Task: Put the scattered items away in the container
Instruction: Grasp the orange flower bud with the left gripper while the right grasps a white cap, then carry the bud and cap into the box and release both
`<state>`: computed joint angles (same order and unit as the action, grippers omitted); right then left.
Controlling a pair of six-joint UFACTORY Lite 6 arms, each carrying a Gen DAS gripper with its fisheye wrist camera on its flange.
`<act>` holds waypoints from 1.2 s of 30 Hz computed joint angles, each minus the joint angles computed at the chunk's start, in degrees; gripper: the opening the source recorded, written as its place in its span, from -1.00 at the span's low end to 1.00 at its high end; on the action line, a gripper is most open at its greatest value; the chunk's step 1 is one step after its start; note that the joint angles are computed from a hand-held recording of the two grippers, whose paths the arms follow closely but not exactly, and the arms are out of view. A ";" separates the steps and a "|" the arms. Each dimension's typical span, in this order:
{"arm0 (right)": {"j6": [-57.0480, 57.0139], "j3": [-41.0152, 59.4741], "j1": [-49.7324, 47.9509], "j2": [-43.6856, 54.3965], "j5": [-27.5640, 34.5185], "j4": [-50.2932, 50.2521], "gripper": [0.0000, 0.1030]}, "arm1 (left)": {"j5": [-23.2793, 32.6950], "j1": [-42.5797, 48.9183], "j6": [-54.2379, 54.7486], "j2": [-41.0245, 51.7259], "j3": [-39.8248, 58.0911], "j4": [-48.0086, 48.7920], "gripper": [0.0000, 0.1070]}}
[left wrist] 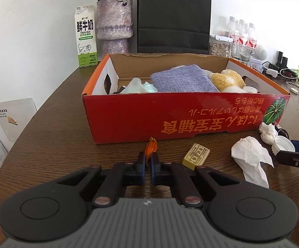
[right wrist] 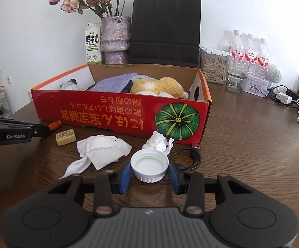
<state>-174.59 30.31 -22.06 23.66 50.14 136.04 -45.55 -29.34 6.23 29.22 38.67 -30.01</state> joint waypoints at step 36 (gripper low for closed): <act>6.42 -1.78 0.66 -10.39 13.85 -0.32 -0.26 | -15.71 -6.63 2.11 -17.70 -7.46 -8.09 -0.93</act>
